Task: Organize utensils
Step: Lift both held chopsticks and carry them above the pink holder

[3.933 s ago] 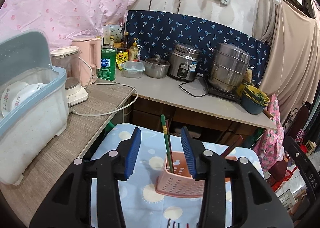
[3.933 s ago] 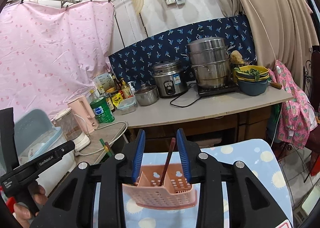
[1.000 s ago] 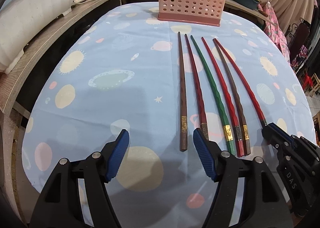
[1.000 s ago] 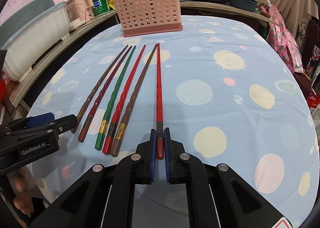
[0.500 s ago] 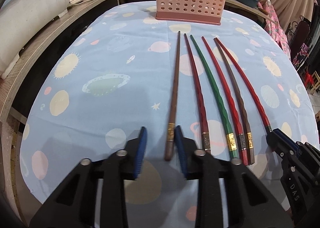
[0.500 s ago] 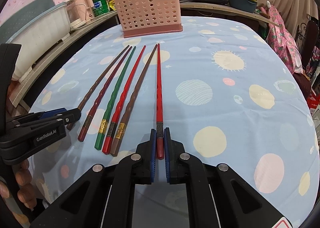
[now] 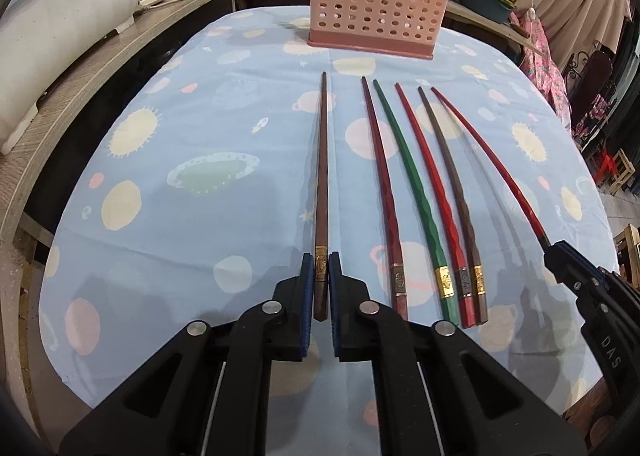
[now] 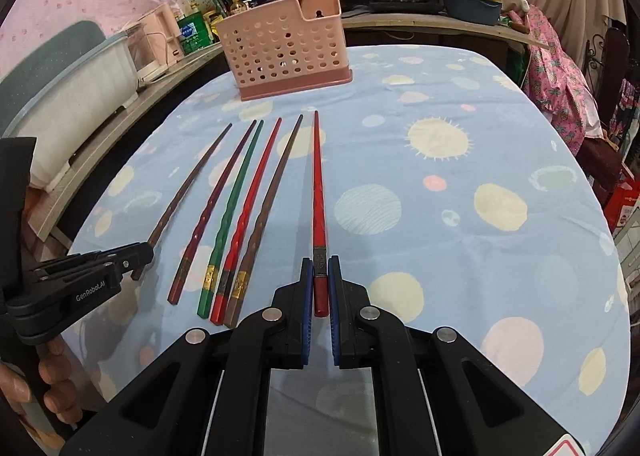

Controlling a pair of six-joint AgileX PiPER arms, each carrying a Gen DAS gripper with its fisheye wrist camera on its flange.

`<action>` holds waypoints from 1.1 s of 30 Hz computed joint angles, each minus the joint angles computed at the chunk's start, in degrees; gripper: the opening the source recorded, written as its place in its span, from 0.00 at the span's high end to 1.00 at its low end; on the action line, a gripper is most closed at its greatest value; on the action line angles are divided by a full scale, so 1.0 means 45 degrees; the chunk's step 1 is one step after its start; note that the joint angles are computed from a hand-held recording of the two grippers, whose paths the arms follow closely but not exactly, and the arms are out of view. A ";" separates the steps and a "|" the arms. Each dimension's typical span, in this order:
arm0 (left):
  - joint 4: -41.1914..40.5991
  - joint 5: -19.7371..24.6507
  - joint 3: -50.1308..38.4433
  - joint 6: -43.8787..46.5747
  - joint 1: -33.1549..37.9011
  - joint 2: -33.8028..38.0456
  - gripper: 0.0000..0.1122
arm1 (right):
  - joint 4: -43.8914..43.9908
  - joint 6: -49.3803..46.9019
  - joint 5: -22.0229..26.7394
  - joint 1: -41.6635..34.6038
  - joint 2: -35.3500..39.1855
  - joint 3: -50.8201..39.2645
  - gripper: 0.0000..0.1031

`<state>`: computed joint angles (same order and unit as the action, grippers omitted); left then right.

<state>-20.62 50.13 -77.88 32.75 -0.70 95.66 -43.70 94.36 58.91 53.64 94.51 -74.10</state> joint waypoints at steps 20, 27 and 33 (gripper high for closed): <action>-0.1812 0.2457 -0.5231 -0.0984 0.0976 0.0584 0.94 | -0.2385 -0.1899 0.1909 -0.0548 -0.0796 -0.3168 0.93; -0.1486 0.3133 -0.8183 -0.2213 0.0637 0.1744 0.94 | -0.2788 -0.2870 0.1846 -0.1201 -0.0536 -0.4509 0.93; -0.1310 0.4183 -1.1533 -0.3155 0.0224 0.3300 0.94 | -0.2573 -0.3712 0.1409 -0.1923 -0.0158 -0.5605 0.93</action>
